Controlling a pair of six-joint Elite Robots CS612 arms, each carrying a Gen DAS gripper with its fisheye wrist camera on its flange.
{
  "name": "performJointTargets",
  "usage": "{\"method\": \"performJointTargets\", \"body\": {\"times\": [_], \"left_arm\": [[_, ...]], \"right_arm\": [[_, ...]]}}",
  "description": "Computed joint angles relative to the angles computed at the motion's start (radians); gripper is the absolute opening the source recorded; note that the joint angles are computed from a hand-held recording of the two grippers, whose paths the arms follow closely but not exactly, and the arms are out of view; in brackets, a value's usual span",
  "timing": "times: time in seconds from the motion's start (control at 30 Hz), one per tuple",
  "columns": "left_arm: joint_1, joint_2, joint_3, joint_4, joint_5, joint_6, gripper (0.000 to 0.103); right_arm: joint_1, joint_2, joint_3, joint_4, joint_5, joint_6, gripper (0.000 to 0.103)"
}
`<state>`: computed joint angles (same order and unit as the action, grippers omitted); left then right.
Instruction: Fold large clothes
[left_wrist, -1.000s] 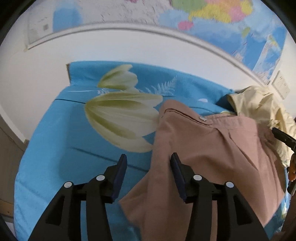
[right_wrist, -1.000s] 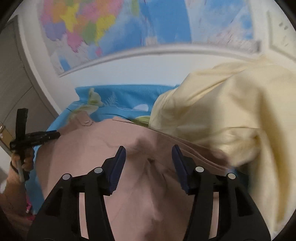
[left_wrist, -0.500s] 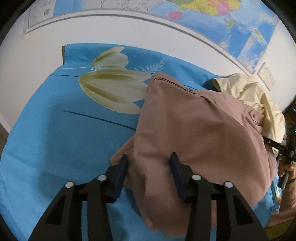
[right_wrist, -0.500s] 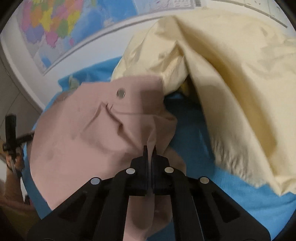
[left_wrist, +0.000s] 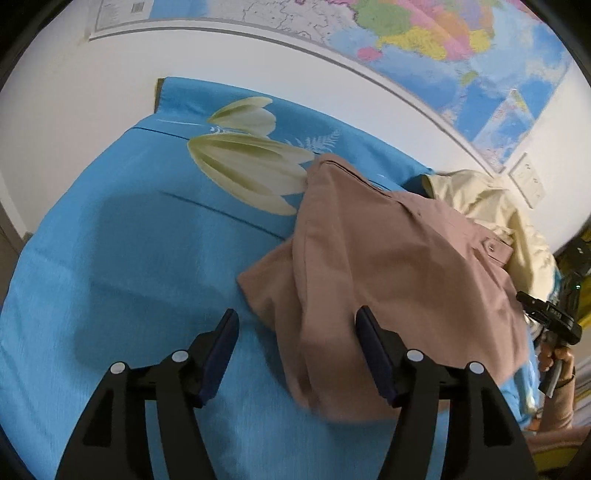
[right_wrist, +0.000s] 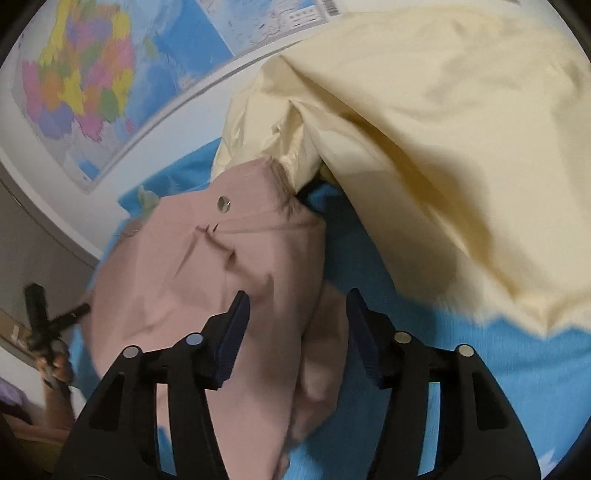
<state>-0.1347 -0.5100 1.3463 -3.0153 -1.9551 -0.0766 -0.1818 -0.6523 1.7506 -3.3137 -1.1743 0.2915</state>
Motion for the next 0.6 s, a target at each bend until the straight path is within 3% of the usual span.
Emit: {"method": "performJointTargets", "body": {"times": [0.1,0.27,0.43,0.6], "left_arm": [[0.008,-0.018,0.044,-0.02,-0.057,0.013,0.063],[0.013,-0.034,0.094,-0.01,-0.141,0.051,0.063],[0.012,-0.026,0.104,0.03,-0.279,0.082,0.064],[-0.003,0.004,0.055,0.098,-0.327,0.067,0.07]], "right_arm": [[-0.019,-0.009,0.05,-0.035,0.081,0.046,0.07],[-0.035,-0.02,0.12,-0.074,0.169,0.103,0.079],[-0.045,-0.006,0.137,-0.094,0.273,0.144,0.083],[-0.032,0.013,0.1,-0.072,0.275,0.141,0.086]]}}
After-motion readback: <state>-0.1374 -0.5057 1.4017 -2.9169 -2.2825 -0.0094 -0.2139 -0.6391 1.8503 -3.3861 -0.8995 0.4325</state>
